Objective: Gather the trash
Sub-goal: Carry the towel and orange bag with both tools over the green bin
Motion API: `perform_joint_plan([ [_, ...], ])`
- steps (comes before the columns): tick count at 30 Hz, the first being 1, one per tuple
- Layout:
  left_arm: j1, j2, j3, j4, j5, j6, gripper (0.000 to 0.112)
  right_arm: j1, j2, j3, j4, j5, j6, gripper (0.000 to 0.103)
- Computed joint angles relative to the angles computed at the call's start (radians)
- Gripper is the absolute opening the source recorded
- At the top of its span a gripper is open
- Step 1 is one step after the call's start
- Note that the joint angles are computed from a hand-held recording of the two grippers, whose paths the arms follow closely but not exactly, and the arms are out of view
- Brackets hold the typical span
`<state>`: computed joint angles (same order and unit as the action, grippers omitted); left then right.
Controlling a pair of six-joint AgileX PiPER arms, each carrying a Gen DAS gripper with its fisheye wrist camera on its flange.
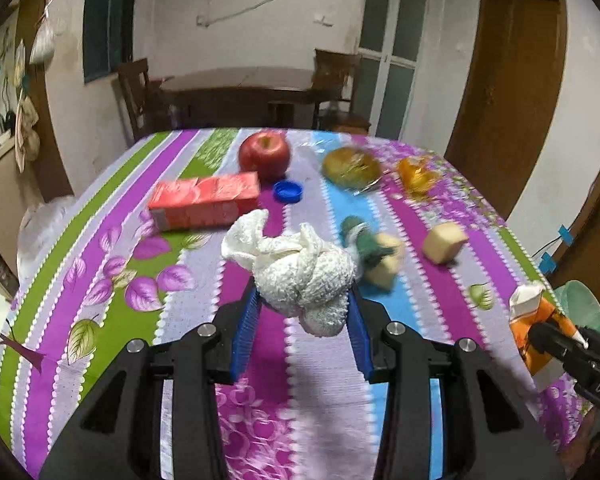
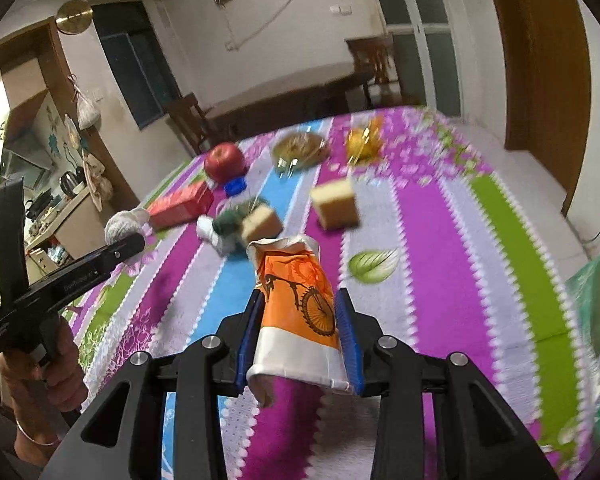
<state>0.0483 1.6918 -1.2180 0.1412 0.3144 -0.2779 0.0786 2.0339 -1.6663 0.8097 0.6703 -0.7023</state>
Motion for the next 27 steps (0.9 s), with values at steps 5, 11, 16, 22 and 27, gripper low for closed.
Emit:
perform_joint_plan([
  [5,-0.096,-0.012,-0.030,0.153,0.037,-0.154,0.039,-0.067,-0.085,0.050,0.014,-0.011,-0.062,0.038],
  [11,-0.219,0.024,-0.110,0.276,0.100,-0.260,0.039,-0.184,-0.130,0.060,0.048,0.009,-0.111,0.038],
  [16,-0.320,0.065,-0.184,0.341,0.149,-0.311,0.039,-0.281,-0.153,0.059,0.031,0.029,-0.135,0.038],
  [22,-0.442,0.123,-0.281,0.412,0.196,-0.347,0.039,-0.393,-0.181,0.066,0.027,0.040,-0.166,0.039],
  [27,-0.530,0.187,-0.379,0.429,0.238,-0.336,0.039,-0.501,-0.183,0.048,0.014,0.067,-0.193,0.039],
])
